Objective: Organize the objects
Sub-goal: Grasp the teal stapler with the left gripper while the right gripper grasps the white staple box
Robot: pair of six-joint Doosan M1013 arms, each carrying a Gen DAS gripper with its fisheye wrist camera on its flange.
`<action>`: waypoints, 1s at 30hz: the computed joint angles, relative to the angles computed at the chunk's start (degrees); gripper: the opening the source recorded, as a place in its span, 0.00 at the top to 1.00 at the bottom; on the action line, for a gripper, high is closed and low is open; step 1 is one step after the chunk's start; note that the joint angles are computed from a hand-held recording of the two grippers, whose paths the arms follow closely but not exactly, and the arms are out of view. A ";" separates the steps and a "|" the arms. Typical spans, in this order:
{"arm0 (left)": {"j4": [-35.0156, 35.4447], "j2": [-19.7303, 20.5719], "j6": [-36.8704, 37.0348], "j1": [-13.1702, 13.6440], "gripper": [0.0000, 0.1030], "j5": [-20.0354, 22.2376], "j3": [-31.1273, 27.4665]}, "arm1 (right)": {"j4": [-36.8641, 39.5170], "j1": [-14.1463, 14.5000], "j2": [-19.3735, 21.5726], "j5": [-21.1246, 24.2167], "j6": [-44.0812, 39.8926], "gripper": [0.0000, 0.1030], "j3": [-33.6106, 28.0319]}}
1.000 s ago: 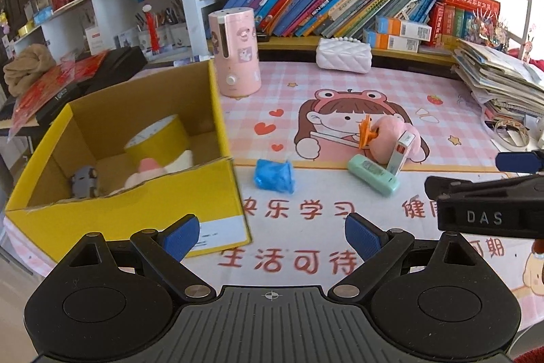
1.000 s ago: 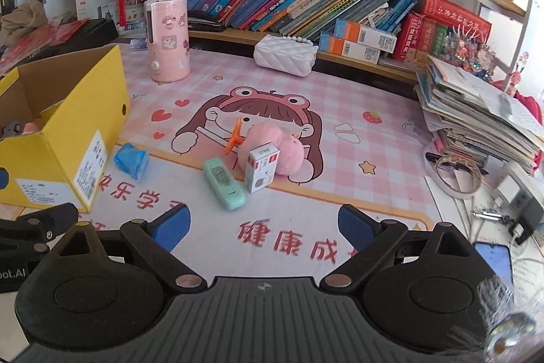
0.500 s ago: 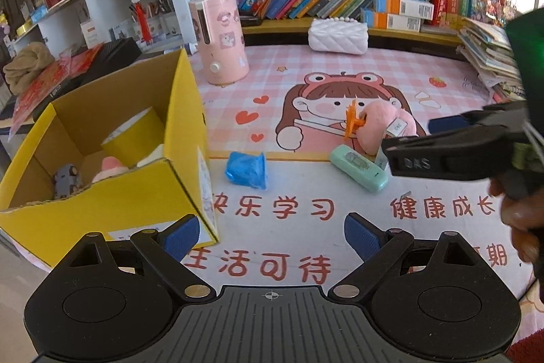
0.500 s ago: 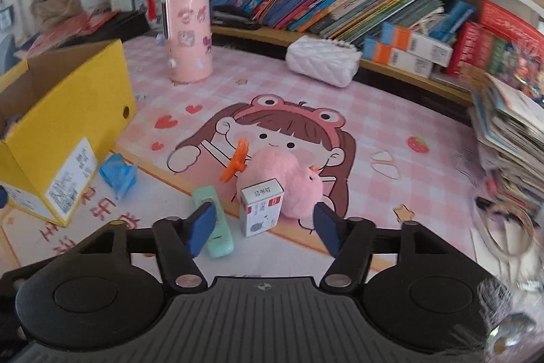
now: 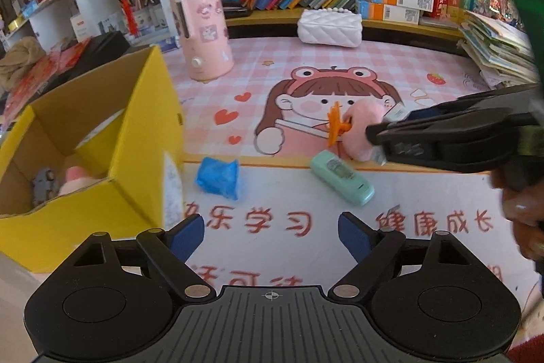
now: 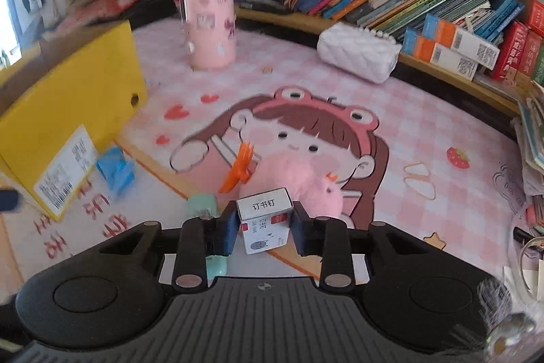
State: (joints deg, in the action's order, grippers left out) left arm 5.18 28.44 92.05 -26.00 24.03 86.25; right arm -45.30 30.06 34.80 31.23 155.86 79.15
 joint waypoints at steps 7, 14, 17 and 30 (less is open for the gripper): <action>-10.03 2.96 8.61 -0.62 0.31 2.16 -3.78 | -6.72 0.37 -3.70 2.21 11.26 0.71 4.50; -13.46 6.15 11.38 -1.50 0.38 4.49 -7.85 | -9.54 0.80 -5.40 5.30 14.45 0.71 6.92; -11.61 7.26 8.36 -1.82 0.38 5.58 -9.29 | -10.00 0.99 -5.86 6.17 15.39 0.71 7.59; -9.18 8.37 5.63 -1.72 0.78 9.54 -10.75 | -7.35 1.06 -5.96 7.34 15.30 0.71 7.62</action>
State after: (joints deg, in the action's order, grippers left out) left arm -4.00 36.81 97.68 -27.72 33.56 75.49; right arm -52.65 31.12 28.85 38.57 171.16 86.77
